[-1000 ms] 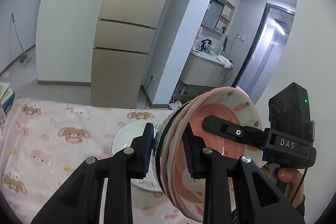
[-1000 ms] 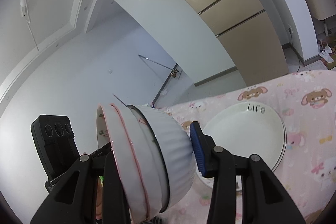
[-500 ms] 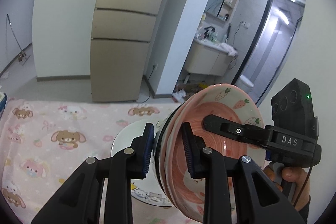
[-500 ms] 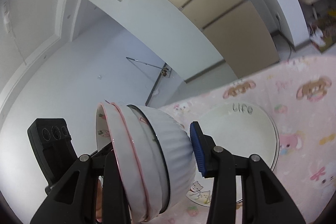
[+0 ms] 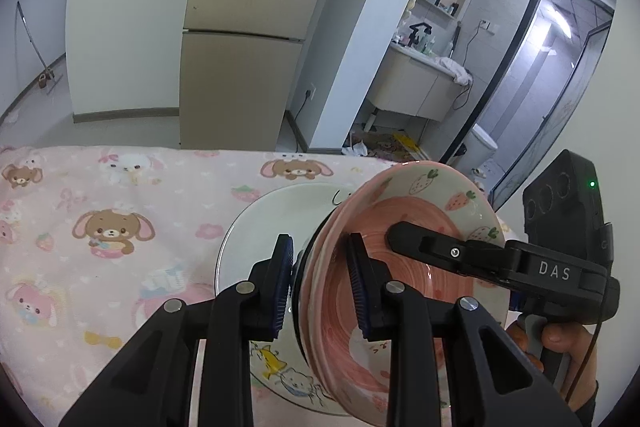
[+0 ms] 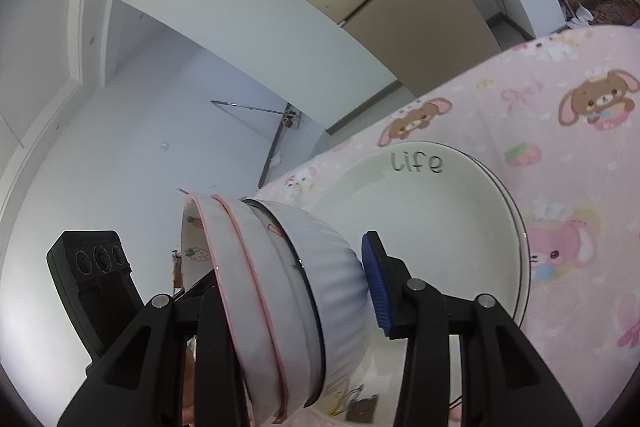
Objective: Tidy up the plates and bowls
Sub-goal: 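Lower the pink bowls onto the center of the plate stack, then open the right gripper and raise it away from the bowls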
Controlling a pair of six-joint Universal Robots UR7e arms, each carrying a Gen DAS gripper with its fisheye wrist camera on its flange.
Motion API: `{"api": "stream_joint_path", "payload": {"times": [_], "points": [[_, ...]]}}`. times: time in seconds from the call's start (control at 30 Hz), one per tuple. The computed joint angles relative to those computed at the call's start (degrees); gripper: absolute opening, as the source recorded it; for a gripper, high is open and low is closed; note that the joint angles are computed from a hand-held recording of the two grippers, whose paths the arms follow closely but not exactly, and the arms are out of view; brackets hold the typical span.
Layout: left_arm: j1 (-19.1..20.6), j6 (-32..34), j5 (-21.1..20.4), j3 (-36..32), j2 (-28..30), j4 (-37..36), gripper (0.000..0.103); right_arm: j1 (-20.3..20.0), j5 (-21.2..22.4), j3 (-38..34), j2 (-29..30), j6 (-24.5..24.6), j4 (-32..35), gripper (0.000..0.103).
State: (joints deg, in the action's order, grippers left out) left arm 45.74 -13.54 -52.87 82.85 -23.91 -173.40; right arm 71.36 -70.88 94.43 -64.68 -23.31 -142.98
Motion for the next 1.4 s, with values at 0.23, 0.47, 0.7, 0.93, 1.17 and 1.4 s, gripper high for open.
{"api": "stream_joint_path", "payload": {"times": [0.23, 0.47, 0.7, 0.93, 1.17, 1.4], "points": [[0.59, 1.09, -0.5, -1.87, 1.64, 0.04, 0.029, -0.38, -0.54, -0.29, 0.59, -0.29, -0.83, 0.039], [0.19, 2.97, 2.1, -2.54, 3.4, -2.95, 0.026, 1.31, -5.87, 1.76, 0.55, -5.44, -6.98, 0.038], [-0.17, 4.34, 3.97, -3.49, 4.8, -4.7, 0.026, 1.84, -7.88, 2.92, 0.01, -9.12, -9.65, 0.037], [-0.39, 5.2, 6.23, -3.32, 5.44, -9.0, 0.026, 4.22, -11.86, 7.13, -1.29, -17.01, -21.92, 0.038], [-0.14, 6.5, 6.99, -2.8, 5.2, -11.13, 0.026, 4.86, -13.78, 7.87, -1.36, -18.22, -24.17, 0.038], [-1.55, 9.85, 10.25, -1.22, 3.98, -14.6, 0.042, 6.3, -17.39, 9.92, -1.92, -17.65, -32.68, 0.103]]}}
